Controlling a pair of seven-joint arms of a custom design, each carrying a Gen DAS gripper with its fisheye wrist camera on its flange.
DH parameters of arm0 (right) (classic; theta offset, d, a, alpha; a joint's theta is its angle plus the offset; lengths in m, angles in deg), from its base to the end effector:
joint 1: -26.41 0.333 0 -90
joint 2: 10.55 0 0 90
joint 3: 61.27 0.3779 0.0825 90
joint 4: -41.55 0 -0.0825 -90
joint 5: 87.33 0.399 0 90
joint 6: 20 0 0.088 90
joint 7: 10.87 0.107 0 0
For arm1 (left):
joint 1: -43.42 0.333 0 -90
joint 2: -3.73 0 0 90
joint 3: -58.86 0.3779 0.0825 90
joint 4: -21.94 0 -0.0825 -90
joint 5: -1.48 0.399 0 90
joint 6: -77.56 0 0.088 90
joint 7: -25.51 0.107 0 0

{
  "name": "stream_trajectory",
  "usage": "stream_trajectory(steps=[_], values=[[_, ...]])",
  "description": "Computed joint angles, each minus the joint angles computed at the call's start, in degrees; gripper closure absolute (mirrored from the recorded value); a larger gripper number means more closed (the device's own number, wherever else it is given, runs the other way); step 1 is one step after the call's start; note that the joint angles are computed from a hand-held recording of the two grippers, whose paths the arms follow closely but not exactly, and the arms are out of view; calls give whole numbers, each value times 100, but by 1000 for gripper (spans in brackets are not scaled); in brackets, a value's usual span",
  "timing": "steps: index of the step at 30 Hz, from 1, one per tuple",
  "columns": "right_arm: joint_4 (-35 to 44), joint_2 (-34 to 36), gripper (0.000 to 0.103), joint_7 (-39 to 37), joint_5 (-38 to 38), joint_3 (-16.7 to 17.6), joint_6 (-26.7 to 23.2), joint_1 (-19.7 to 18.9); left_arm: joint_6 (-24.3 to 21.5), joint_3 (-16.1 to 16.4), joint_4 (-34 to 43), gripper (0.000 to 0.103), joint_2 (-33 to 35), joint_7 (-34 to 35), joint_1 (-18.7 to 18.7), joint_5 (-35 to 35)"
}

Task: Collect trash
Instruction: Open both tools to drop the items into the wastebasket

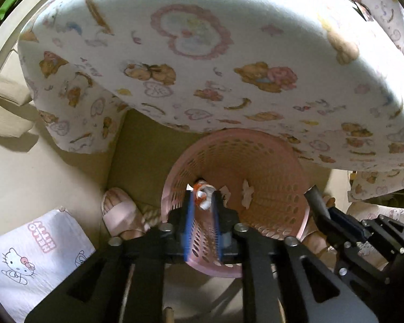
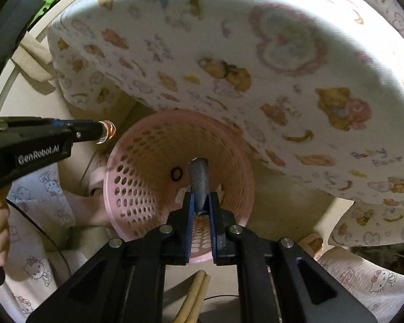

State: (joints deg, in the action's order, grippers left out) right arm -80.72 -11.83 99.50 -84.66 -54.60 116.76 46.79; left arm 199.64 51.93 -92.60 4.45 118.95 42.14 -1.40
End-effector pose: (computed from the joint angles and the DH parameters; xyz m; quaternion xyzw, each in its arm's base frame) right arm 0.5094 0.2610 0.4988 -0.7303 0.6691 -0.0341 0.1339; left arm 0.5771 -0.0852 0.5185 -0.6397 0.7659 -0.0592 0.0235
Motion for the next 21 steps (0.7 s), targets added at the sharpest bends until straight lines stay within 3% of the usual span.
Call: stream_trajectory(steps=[2,4,6,9,12,15,19,21], values=[[-10,0,88,44,-29,3,-11,4,72,-3,-20,72,-34,-44,-4,84],[-8,12,88,104,-55,4,-55,6,136,-13,-23,56,-61,-190,-22,315],[0,25,81,140,-23,-11,-100,-3,262,-16,-69,47,-120,-472,-36,607],[-48,-17,67,244,-20,-32,-15,-31,417,12,-100,47,-185,-455,-27,553],[-60,-62,61,314,-81,-38,59,-58,710,1,-212,44,-298,-529,-47,736],[-103,-156,56,504,-289,-19,205,-89,955,13,-304,42,-413,-474,-74,705],[-165,-309,54,866,-809,42,439,-143,1461,126,-441,37,-664,-261,-68,152],[-216,-393,54,1006,-1045,68,624,-182,1744,108,-482,34,-766,-410,-46,392]])
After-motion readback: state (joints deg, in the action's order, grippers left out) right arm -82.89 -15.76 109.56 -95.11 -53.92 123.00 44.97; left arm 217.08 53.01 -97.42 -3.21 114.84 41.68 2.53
